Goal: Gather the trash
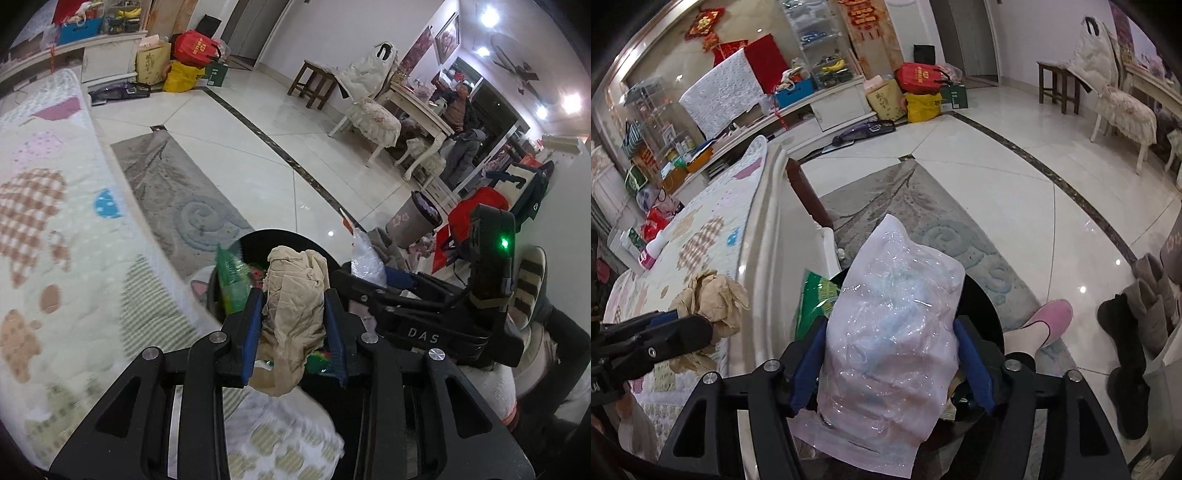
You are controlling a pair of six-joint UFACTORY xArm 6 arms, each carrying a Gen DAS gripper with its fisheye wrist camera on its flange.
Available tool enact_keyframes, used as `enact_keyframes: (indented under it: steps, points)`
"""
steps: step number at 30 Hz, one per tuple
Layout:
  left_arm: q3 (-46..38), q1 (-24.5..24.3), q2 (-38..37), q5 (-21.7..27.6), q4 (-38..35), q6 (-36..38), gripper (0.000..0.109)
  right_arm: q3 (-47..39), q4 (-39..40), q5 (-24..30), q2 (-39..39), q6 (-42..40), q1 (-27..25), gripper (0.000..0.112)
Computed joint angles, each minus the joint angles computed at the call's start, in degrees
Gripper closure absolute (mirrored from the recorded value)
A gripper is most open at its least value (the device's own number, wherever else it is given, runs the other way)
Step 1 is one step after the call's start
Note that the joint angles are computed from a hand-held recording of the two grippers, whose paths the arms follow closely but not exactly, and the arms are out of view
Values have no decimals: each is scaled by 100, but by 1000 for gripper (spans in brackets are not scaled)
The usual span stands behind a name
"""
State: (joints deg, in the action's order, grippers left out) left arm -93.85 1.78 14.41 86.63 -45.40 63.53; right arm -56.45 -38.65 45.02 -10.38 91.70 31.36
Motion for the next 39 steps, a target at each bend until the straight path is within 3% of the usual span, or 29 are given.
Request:
enact_keyframes:
  steps: [2, 4, 11, 27, 39]
  points:
    - [44, -59, 5, -34, 5, -23, 57, 102, 36, -115, -32, 72, -82, 32]
    - [51, -65, 45, -66, -2, -39, 51, 208, 20, -209, -84, 232, -128, 31]
    - [142, -17, -16, -272, 21, -55, 50, 348, -91, -125, -235, 473, -2, 31]
    - [1540, 129, -1009, -2303, -209, 851, 50, -412, -769, 809, 281, 978, 752, 31]
    - [1822, 474, -1343, -2390, -716, 1406, 50, -1248, -1230, 1916, 670, 1153, 1402, 31]
